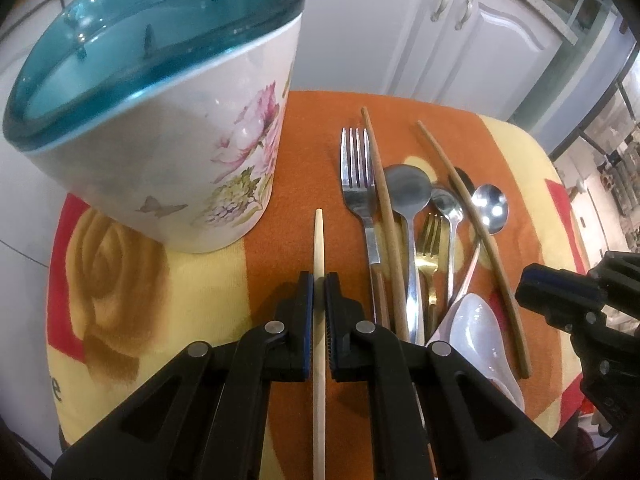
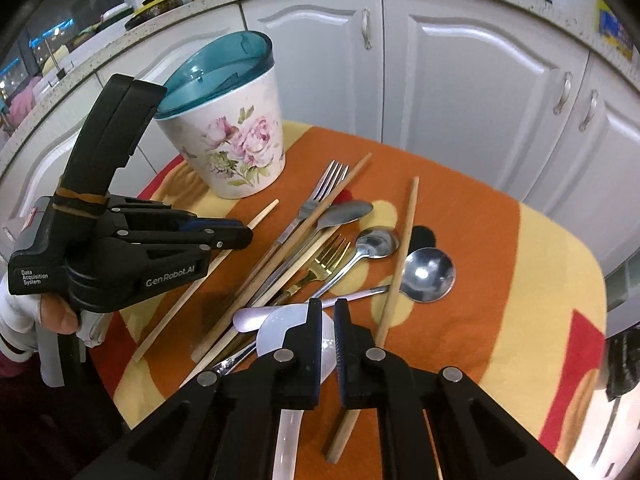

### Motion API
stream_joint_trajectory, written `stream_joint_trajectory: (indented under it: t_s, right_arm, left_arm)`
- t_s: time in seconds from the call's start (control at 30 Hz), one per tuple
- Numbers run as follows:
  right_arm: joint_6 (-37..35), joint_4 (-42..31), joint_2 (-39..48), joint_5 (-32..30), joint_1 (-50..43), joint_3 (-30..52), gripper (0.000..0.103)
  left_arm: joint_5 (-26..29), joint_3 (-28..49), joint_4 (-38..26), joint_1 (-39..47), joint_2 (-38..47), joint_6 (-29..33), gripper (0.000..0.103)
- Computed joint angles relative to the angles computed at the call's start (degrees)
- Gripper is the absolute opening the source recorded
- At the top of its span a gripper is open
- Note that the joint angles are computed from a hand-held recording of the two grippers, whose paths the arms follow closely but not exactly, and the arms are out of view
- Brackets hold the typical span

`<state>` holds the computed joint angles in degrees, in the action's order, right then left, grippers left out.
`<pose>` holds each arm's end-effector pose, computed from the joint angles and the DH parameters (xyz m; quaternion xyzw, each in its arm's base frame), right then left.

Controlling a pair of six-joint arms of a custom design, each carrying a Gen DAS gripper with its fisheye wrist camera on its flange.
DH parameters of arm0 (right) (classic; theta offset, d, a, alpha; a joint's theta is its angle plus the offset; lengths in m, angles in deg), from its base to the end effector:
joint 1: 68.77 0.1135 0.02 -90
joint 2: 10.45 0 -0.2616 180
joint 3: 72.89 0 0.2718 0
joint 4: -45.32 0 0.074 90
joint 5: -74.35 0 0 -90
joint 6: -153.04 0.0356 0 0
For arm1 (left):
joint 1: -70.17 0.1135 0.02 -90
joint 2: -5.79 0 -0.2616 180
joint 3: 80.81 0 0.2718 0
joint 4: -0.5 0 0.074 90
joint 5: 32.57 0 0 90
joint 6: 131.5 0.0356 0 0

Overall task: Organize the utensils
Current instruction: 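Lift the skewer with the left tool while the right tool lifts the white spoon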

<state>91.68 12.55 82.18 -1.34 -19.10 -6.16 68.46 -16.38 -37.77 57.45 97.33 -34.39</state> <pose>0.2222 0.2481 0.1634 -0.1413 0.9455 0.0762 0.2835 0.3051 -0.0759 0.1521 0.1876 0.9544 -0.1042 0.2074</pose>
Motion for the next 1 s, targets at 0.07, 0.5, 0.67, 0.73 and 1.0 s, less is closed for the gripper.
stream_joint_trajectory:
  t_s: [0.07, 0.5, 0.67, 0.73, 1.0]
  right_arm:
    - [0.17, -0.86, 0.13, 1.38, 0.47, 0.45, 0.005]
    - [0.21, -3.16, -0.29, 5.18, 2.09, 1.11, 0.005]
    - [0.17, -3.38, -0.61, 5.48, 2.15, 1.26, 0.005]
    - [0.25, -3.42, -1.11, 5.60, 2.08, 1.08, 0.005]
    - [3.66, 1.14, -8.68, -1.28, -2.21, -3.74, 0.005]
  left_arm:
    - [0.30, -0.21, -0.32, 0.16, -0.79, 0.15, 0.004]
    - [0.53, -0.96, -0.80, 0.19, -3.14, -0.09, 0.004]
    - [1.38, -0.83, -1.23, 0.25, -3.90, -0.54, 0.004]
    - [2.83, -0.67, -2.26, 1.01, -4.48, -0.36, 0.004]
    - [8.88, 0.45, -7.12, 5.73, -8.07, 1.36, 0.004]
